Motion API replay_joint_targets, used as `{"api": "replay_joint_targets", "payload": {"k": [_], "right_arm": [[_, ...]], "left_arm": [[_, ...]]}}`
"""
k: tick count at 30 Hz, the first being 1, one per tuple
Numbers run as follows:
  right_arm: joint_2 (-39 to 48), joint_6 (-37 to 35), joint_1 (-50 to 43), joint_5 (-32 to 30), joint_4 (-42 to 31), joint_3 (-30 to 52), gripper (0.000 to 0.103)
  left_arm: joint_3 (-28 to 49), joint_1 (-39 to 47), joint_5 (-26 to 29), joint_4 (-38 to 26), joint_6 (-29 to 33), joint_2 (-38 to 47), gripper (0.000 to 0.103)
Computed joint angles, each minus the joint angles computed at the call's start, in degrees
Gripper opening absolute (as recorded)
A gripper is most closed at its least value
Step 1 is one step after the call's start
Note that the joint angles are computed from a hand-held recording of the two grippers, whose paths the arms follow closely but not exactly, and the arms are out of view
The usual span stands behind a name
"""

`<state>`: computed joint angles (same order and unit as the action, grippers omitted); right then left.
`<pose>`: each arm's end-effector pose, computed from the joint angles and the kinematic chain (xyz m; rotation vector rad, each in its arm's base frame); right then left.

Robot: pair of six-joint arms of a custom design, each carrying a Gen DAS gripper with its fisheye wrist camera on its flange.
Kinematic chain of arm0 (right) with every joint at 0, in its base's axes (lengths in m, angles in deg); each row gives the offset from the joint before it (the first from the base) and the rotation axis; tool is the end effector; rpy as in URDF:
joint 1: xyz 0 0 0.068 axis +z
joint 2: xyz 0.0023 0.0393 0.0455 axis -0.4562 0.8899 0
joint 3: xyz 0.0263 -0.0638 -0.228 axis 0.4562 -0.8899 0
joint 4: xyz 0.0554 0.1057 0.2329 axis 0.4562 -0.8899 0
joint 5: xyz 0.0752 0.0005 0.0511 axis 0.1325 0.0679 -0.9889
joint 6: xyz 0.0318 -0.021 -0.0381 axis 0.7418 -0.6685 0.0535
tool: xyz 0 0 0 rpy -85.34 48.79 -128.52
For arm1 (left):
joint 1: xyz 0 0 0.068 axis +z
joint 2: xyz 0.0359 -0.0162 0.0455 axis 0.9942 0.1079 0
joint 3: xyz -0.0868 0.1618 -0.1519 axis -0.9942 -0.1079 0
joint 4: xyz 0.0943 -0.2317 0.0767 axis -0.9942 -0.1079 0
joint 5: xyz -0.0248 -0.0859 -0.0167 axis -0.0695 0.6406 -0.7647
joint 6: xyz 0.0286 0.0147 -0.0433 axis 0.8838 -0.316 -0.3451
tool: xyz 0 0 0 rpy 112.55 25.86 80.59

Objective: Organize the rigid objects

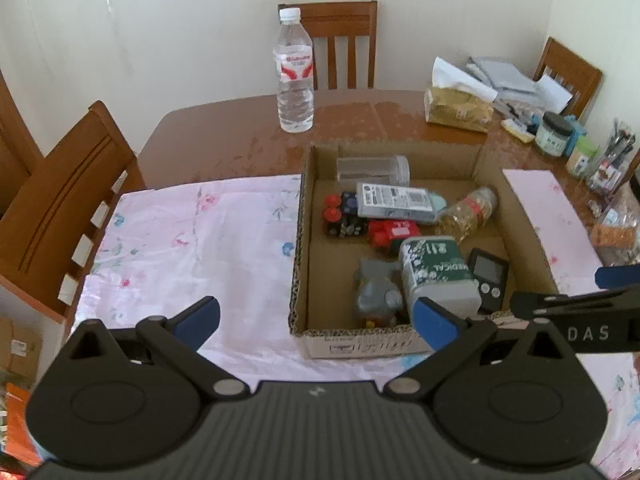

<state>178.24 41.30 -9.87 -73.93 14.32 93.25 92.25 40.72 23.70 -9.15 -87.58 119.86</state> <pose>0.2955 0.0953 0.1681 -0.6054 2.5889 0.1695 0.1926 -0.1531 0.1924 -0.4749 2.4847 0.2470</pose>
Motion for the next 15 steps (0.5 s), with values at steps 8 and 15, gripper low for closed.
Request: {"api": "replay_joint_targets", "payload": {"k": [8,15], "right_arm": [[-0.4,0.63,-0.29,0.38,-0.02,-0.27,0.103],[-0.89,0.88,-0.36,0.38,0.03,-0.62,0.103]], "left_arm": [[1.54,-0.36,0.57,-1.19,-0.95,1.36,0.102],[2.05,-0.32,1.38,-1.83,-1.31,1.66,0.102]]}}
